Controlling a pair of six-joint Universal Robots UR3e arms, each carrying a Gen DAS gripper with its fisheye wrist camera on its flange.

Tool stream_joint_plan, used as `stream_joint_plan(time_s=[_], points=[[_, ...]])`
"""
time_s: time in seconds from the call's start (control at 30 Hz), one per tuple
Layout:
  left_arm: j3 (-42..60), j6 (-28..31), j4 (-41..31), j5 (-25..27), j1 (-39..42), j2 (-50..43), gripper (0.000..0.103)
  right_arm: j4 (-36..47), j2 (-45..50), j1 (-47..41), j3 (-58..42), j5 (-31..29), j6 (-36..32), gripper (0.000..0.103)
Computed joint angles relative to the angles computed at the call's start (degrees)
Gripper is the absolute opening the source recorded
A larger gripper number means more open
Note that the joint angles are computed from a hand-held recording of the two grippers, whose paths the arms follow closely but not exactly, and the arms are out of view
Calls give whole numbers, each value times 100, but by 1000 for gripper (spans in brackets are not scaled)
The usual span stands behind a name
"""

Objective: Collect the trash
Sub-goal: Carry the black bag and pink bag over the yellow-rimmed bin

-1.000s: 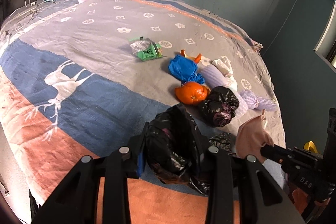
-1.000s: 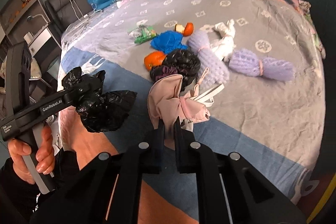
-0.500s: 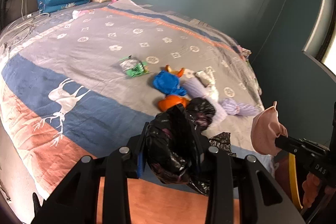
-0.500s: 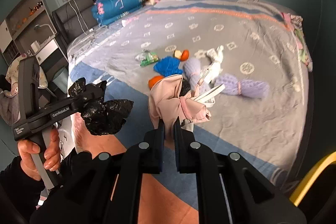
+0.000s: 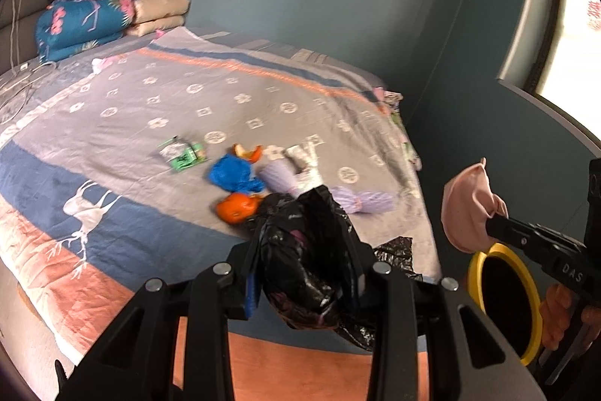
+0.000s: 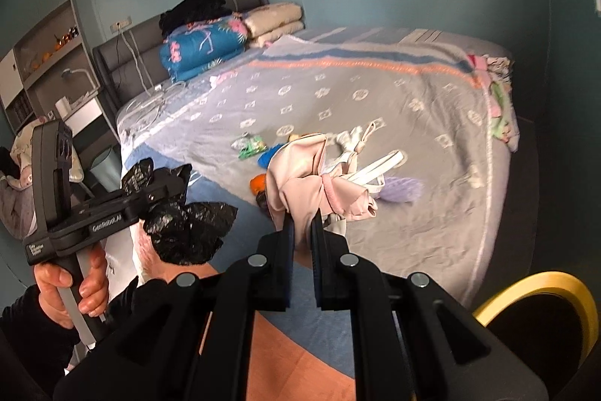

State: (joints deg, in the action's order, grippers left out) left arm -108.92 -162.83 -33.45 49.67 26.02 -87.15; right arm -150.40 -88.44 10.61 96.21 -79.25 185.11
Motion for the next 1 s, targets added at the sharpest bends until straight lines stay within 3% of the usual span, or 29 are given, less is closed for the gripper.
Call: stream_joint_plan(time_s=[0.37, 0.8, 1.0], points=[[300, 19, -656, -225, -750, 409, 32, 350, -1640, -1008, 809, 395, -241, 8], [830, -280, -567, -229, -1984, 50, 32, 2042, -3849, -3376, 1514, 1750, -1062, 8], [1256, -361, -560, 41, -2724, -330, 32, 3052, -4442, -4312, 1512, 2174, -1525, 8]])
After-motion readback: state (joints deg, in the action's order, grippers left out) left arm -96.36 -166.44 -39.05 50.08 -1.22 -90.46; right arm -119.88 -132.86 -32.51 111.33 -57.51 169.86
